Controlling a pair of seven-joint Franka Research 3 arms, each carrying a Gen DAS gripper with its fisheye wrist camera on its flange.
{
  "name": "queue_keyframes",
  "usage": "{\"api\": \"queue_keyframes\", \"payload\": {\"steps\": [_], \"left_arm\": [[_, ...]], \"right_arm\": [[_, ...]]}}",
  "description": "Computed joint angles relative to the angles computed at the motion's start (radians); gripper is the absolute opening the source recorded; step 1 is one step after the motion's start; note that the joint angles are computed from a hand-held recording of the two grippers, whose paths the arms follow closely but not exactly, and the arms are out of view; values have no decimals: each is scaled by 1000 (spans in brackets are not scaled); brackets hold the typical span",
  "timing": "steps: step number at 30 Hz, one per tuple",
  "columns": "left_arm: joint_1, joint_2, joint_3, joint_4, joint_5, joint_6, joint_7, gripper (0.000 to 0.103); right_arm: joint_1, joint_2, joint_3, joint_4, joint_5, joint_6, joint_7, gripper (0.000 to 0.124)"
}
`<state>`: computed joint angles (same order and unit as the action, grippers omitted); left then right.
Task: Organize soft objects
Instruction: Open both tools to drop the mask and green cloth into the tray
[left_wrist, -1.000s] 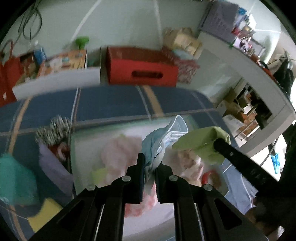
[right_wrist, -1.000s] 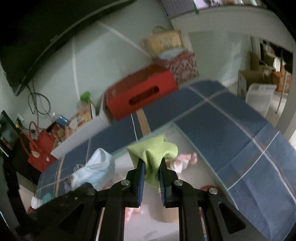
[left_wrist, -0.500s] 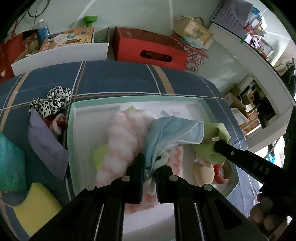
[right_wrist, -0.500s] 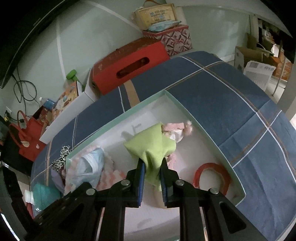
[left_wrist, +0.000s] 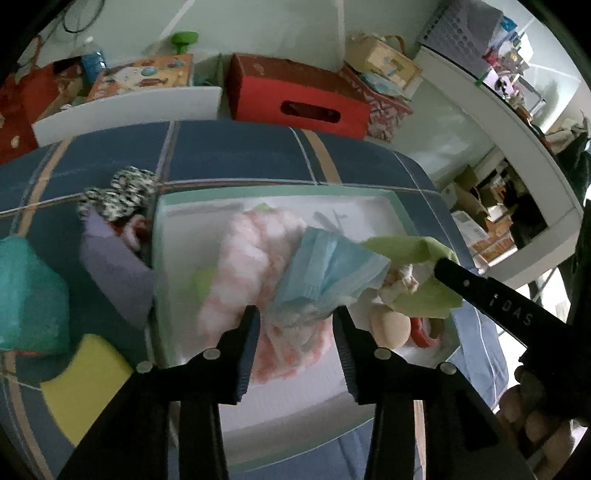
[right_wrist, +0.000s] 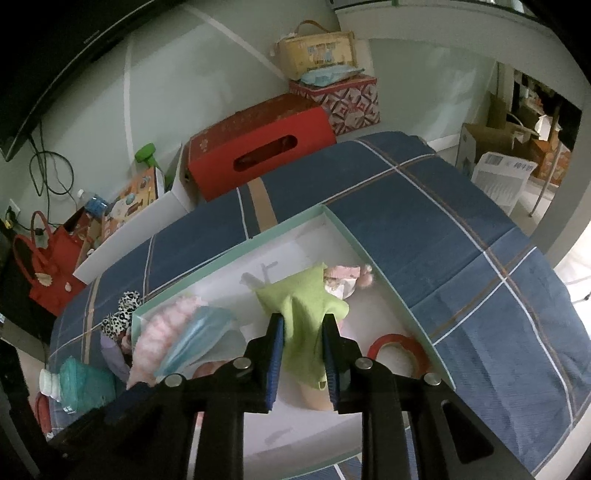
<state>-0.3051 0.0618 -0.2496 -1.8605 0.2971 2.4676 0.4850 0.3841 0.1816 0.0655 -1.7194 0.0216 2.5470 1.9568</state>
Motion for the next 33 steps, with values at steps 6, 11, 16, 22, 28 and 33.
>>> {"api": "queue_keyframes", "payload": {"steps": [6, 11, 16, 22, 28, 33], "left_arm": [[5, -55, 4, -27, 73, -43, -75, 50], [13, -73, -2, -28, 127, -95, -126, 59], [19, -78, -3, -32, 160, -146, -184, 84], [17, -82, -7, -27, 231, -223, -235, 100], [19, -89, -8, -36, 224, -240, -229, 100], [22, -118, -9, -61, 242, -247, -249, 100]], "right_arm": [[5, -6, 3, 3, -16, -8, -12, 27], [11, -8, 3, 0, -30, -4, -8, 47], [15, 6, 7, 17, -28, -23, -21, 57], [34, 16, 3, 32, -70, -34, -12, 78], [54, 22, 5, 38, -107, -33, -17, 96], [64, 9, 6, 17, -132, 11, -14, 103]]}}
